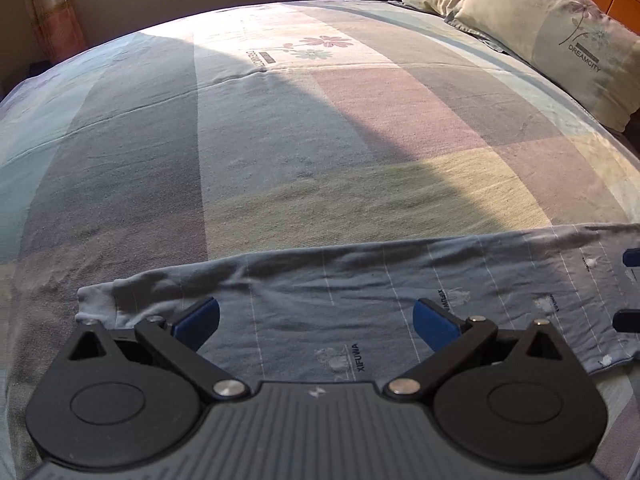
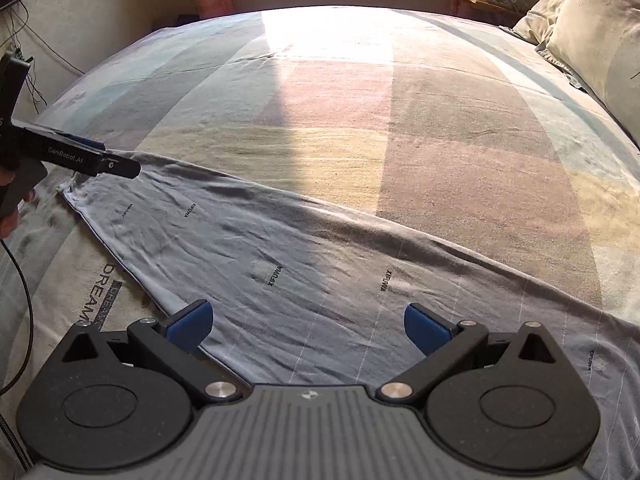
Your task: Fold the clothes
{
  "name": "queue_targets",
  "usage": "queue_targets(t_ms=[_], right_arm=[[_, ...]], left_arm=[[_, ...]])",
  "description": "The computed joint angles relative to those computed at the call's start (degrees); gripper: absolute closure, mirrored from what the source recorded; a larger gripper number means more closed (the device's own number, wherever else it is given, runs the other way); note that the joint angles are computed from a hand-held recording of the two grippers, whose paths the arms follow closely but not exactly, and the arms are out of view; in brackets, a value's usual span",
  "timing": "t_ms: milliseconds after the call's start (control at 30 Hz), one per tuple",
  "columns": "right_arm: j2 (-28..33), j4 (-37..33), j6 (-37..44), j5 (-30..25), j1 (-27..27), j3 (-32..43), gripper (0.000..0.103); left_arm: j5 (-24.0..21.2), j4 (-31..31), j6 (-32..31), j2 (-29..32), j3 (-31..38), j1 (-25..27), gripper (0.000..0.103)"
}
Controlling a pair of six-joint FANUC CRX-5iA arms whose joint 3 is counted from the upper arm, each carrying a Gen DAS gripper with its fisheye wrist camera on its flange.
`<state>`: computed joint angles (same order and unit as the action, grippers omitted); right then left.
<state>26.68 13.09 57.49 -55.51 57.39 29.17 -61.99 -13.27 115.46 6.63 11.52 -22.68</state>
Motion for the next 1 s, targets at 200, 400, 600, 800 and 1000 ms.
queue_targets(t_ms=[200,400,600,800,1000], right_arm=[[13.76,-4.12,8.83,-6.26,-2.30,17.82,0.000],[11.94,-2.74,8.30,-4.98,-1.39,13.92,0.000],[3.89,-2.63,4.96,-6.04,0.02,3.77,0.000],[1.06,-1.78,5.37,-7.78,1.89,-1.56,0.000],[0.85,-1.42,5.14,-6.87,1.76,-2.32,0.000]], left_arm=[[-3.17,-1.23,6.64,-3.45,-3.89,-1.83,0.001],[-2.64,-1.11,3.09,-3.91,-4.35,-2.10,0.001],[3.37,0.04,0.69,-1.15,-3.09,0.98,0.001],[-0.97,-0.34,5.32,1.34,-2.77,3.89,0.001],[-0.08,-0.76,8.43,-2.94,-5.85,6.38,0.001]])
